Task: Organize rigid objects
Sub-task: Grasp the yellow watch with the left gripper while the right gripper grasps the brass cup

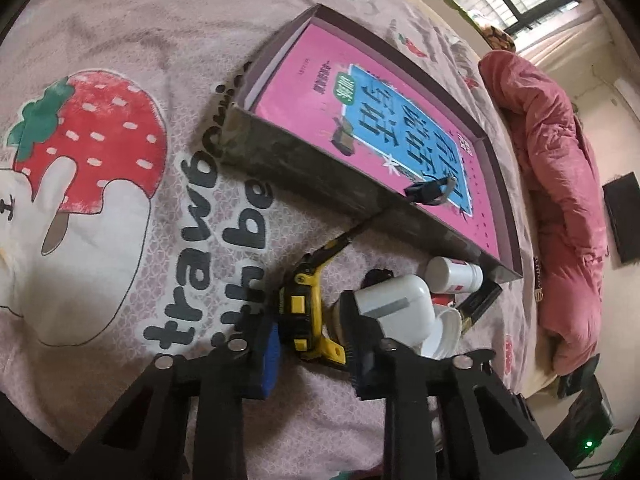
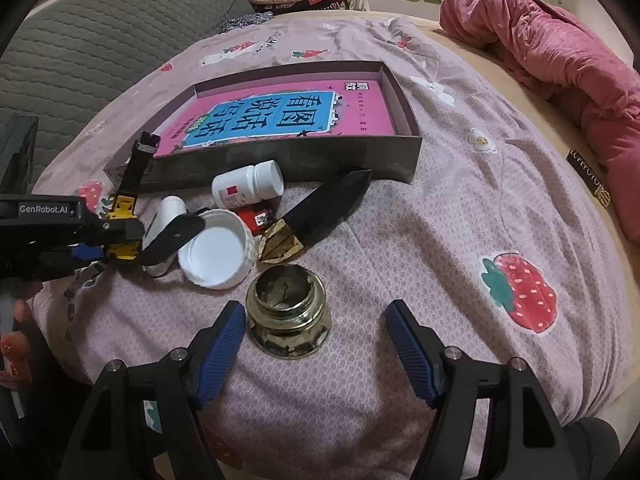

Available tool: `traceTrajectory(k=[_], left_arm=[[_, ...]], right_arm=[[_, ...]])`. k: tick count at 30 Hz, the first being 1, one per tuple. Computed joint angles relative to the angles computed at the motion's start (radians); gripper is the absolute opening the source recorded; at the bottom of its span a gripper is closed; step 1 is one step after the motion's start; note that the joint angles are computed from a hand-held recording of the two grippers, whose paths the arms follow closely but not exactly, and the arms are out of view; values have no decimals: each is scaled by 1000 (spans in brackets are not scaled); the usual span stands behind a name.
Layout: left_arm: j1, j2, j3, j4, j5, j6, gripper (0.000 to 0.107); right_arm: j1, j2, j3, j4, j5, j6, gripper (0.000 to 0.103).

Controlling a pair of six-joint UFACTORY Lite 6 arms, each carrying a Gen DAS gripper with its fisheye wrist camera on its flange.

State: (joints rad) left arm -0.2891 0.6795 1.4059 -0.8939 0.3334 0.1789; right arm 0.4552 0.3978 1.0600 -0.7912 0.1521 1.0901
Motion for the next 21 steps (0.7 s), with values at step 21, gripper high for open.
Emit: traceTrajectory(k=[21], left_arm=[[-11,11,0,10,-40,23,19]], right_arm=[[-28,-36,-43,-115,-109,76,44]])
